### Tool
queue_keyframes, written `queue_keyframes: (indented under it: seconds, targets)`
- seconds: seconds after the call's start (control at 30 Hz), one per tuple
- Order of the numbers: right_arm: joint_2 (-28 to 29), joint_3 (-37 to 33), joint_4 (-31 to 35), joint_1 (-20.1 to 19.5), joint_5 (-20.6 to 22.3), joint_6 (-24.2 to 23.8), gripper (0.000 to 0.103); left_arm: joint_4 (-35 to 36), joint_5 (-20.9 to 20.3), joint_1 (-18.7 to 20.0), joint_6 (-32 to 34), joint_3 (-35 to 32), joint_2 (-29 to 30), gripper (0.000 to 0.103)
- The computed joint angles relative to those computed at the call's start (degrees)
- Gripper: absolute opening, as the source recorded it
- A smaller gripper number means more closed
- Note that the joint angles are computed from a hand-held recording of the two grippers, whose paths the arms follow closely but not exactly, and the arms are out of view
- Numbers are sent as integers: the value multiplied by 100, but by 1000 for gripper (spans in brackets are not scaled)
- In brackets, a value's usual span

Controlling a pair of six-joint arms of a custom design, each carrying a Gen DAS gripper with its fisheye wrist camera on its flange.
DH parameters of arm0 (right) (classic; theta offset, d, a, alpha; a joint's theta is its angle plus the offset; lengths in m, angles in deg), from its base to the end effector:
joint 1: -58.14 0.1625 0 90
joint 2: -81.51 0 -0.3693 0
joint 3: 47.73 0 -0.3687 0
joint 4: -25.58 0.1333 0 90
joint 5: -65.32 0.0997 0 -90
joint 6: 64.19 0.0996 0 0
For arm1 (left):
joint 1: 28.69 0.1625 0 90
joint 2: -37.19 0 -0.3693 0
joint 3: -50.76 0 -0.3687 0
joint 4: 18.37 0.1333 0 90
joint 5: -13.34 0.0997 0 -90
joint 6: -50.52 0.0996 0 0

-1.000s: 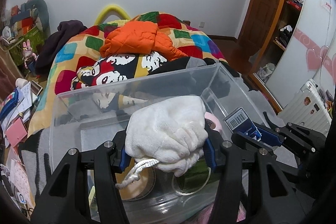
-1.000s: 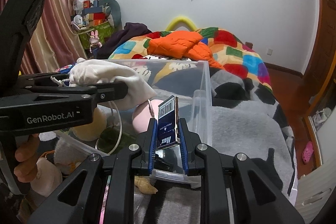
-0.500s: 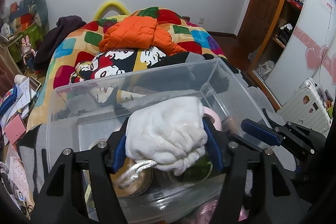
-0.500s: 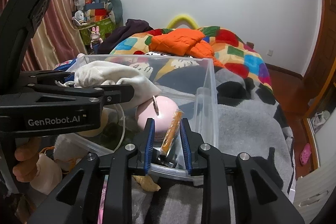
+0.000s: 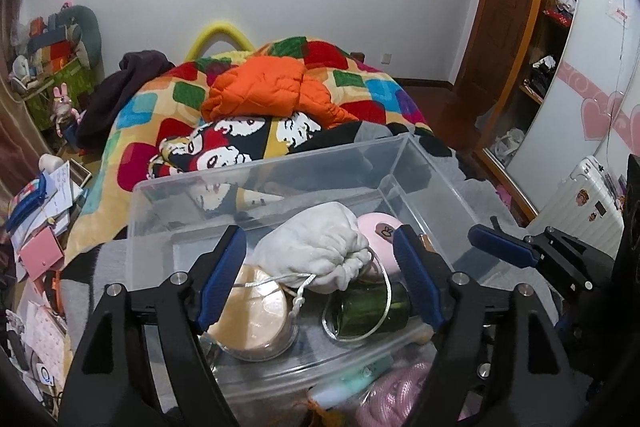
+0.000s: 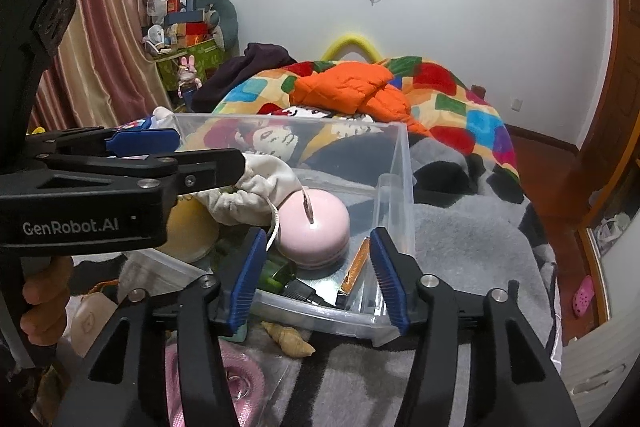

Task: Organize objects
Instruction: 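Grasp white round lid with left tool while right tool grasps bagged pink rope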

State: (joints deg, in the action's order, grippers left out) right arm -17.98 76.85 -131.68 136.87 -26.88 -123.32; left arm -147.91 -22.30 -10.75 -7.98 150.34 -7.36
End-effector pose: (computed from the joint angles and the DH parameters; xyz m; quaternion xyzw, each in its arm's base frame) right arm 0.0461 -0.4311 0.3636 0.3721 -0.8555 0.2836 0.2220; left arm -0.4621 -0.3748 0.0369 0.1652 0.8680 -0.3610 0.2982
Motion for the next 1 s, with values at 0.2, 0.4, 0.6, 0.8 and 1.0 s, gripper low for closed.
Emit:
queue_keyframes:
  seconds: [0.2,0.4,0.6,0.8,1.0]
  targets:
    - [-241,101,44,-15,117,-105,55,175,194,-209,-200,189,-181,81]
    - [-475,166,172,-36,220,-164,59,318,363,-389,-597,454,-436,89]
    - [-798,318,189,-118,409,-147,77,618,420,-551,-1016,719,-745,90]
    - [-1077,455,345,-232,520,-94,81,1135,382,-756,-1546,990,-1014,91]
    - [-1229,644,494,-336,443,-82,81,1644,297,-1004,-1949,1156,-1092,91]
